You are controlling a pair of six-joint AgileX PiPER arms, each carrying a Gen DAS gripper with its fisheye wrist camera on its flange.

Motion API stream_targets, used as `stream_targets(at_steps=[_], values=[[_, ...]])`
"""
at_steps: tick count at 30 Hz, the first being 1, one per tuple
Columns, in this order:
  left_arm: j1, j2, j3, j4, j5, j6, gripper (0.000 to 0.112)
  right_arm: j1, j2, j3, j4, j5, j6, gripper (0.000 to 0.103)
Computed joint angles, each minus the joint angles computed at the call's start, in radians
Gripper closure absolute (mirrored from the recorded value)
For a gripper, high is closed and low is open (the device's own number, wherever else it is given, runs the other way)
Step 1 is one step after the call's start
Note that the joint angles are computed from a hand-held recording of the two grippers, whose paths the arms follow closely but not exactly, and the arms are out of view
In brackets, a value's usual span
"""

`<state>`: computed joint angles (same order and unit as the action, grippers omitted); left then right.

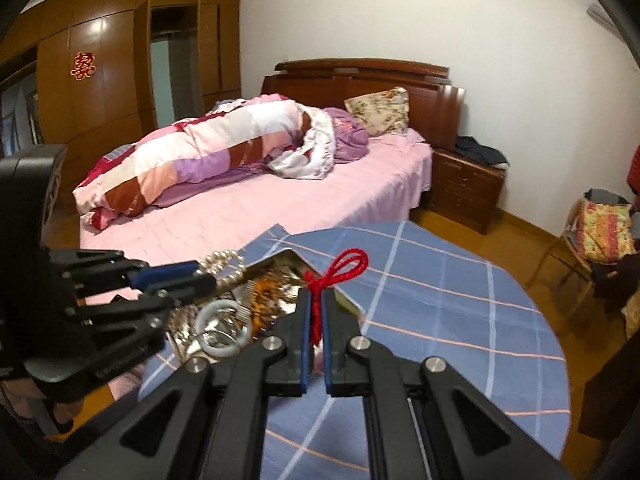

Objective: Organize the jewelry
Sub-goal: 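Lower the pearl necklace into the tin with the left tool while the right tool drops the red cord in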

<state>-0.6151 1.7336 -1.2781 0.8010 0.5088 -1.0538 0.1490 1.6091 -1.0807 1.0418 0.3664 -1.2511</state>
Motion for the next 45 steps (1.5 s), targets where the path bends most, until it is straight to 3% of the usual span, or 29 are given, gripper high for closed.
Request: stream_targets(at_steps=[4,10,36,41,42,43,45], values=[[0.030,0.019,0.013,-0.022,-0.021,0.006,0.100,0.040,0.072,-0.023,0.041,-0.011,-0.034,0.096],[0.054,0.053,0.009,-0.026,-0.026,-0.004,0.100,0.074,0.160,-0.070,-0.029,-0.040,0.047,0.096],[0.073,0.120,-0.010,-0.116,-0.039,0.069,0.100,0.093,0.239,-0.115,-0.212,-0.031,0.253,0.095],[0.068,0.112,-0.008,-0.115,-0.042,0.074,0.100,0.088,0.244,-0.112,-0.188,-0.030,0.237,0.090],[0.068,0.109,-0.007,-0.119,-0.045,0.076,0.097,0.083,0.244,-0.114,-0.182,-0.020,0.234,0.084],[0.068,0.106,-0.007,-0.126,-0.044,0.084,0.093,0.080,0.242,-0.108,-0.171,-0.023,0.224,0.075],[0.055,0.102,-0.006,-0.074,-0.017,0.024,0.069,0.079,0.237,-0.097,-0.161,-0.033,0.217,0.058]])
